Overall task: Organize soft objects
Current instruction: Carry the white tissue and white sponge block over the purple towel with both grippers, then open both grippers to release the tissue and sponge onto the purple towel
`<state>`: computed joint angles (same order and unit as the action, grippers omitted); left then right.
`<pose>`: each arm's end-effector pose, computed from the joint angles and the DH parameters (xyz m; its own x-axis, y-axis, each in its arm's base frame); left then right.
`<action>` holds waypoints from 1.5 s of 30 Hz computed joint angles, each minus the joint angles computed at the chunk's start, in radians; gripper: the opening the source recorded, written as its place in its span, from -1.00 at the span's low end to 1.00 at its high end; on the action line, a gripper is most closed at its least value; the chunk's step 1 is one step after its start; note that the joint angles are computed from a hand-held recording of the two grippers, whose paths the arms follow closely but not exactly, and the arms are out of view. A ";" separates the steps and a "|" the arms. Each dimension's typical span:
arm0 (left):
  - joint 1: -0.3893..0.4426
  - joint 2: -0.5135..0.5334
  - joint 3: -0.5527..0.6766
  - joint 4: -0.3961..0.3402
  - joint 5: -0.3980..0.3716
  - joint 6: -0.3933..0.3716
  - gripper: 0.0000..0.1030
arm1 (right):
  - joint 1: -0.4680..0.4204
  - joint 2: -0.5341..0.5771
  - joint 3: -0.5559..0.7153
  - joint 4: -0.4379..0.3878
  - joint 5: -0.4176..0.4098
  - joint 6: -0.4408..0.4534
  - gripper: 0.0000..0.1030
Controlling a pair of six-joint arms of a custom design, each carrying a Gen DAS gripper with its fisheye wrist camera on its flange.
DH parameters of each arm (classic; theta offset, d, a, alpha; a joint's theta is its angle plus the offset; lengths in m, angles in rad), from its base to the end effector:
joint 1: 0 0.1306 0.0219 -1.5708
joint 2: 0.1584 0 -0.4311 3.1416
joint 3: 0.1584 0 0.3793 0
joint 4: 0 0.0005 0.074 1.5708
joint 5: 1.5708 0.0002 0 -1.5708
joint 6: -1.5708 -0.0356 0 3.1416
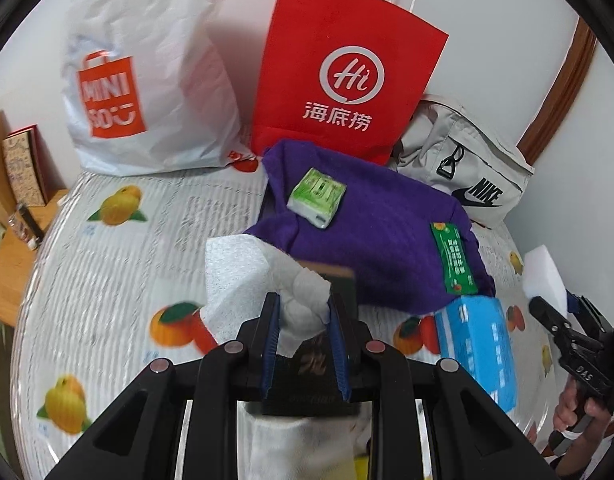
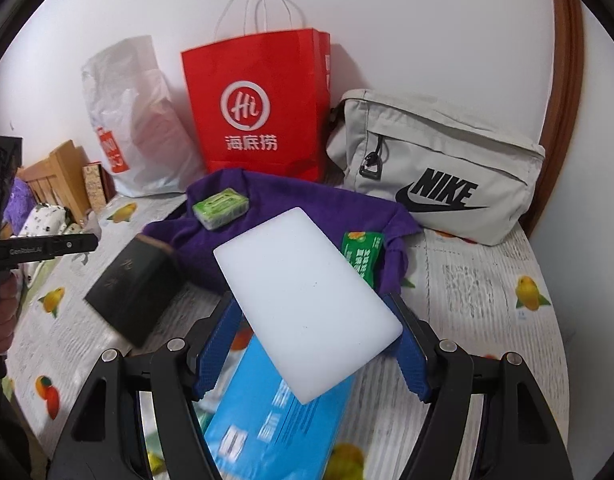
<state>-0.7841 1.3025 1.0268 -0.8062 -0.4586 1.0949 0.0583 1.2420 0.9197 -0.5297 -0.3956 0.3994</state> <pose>0.2863 -0.2640 0.3622 -0.7184 -0.4092 -0.5626 -0.3329 0.9123 -0.2384 0.3774 0.0353 0.3548 -0.5728 -0.3929 -0.7194 -0.5751 0.8180 0.0111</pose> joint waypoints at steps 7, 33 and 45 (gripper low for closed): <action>0.109 0.078 0.049 0.091 0.123 -0.128 -0.56 | 0.031 0.099 0.064 0.036 0.053 -0.032 0.40; 0.239 0.293 0.145 0.158 0.313 -0.201 -0.54 | 0.096 0.378 0.250 -0.046 0.154 -0.045 0.40; 0.237 0.292 0.157 0.153 0.316 -0.190 0.29 | 0.093 0.390 0.262 -0.079 0.134 -0.045 0.66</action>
